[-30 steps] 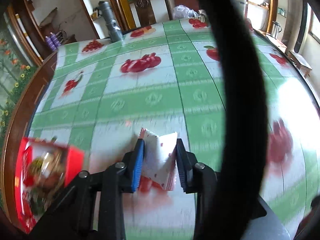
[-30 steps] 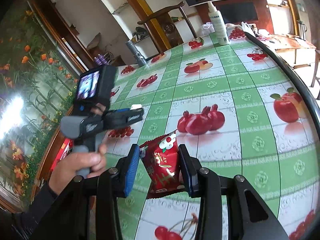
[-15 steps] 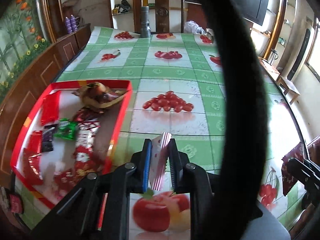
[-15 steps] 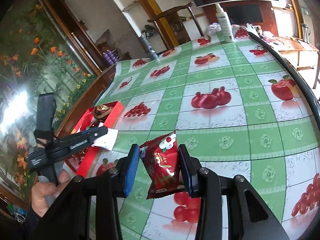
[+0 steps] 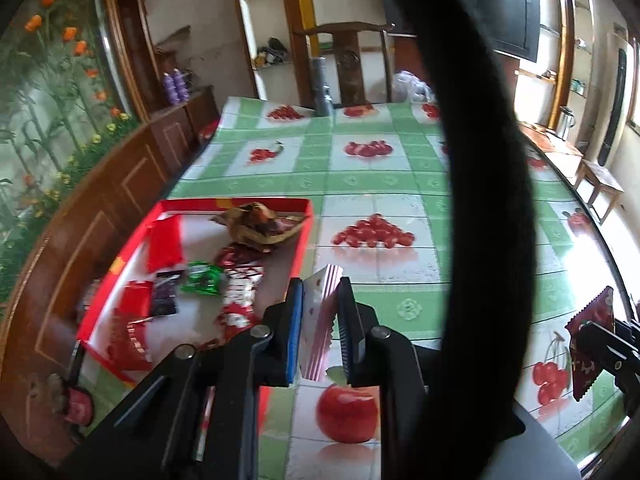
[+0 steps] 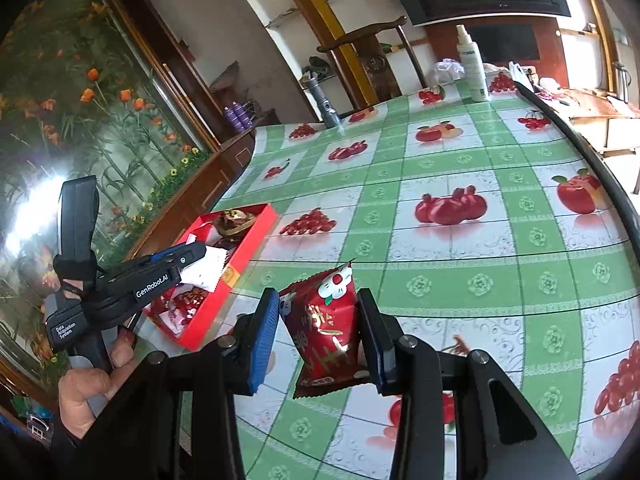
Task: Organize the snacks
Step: 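Carry white packet over tray with left tool while right carries red candy pack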
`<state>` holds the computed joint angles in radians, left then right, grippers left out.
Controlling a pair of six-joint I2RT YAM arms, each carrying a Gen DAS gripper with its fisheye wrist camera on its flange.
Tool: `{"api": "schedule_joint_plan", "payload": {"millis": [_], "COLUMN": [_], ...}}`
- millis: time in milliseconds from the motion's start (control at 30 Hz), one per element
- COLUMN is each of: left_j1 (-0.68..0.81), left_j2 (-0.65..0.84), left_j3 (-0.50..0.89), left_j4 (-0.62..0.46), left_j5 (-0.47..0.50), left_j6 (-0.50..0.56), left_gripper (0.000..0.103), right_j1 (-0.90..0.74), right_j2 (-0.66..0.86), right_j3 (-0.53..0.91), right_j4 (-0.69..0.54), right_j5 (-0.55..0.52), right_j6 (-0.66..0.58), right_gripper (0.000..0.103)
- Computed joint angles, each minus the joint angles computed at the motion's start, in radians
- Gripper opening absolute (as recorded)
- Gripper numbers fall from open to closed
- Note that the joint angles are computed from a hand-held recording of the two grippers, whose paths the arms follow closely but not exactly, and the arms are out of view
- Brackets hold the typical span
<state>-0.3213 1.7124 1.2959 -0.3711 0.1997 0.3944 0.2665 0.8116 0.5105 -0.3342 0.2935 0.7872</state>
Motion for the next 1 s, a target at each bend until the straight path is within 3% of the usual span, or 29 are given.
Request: {"api": "schedule_joint_plan", "payload": {"millis": [533, 1000], "left_j1": [0.169, 0.262], "left_j2": [0.03, 0.104], "left_j3": [0.035, 0.131], "left_j4": [0.041, 0.023], "left_j5": [0.027, 0.065], "left_j6": [-0.005, -0.016], "left_gripper": [0.018, 0.018], "right_j1": [0.138, 0.166], "right_j2": [0.362, 0.55], "right_j3": [0.202, 0.359], "right_j4": [0.163, 0.182], "right_j5": [-0.001, -0.038], "right_j6": [-0.046, -0.1], "right_gripper": [0.039, 0.039]}}
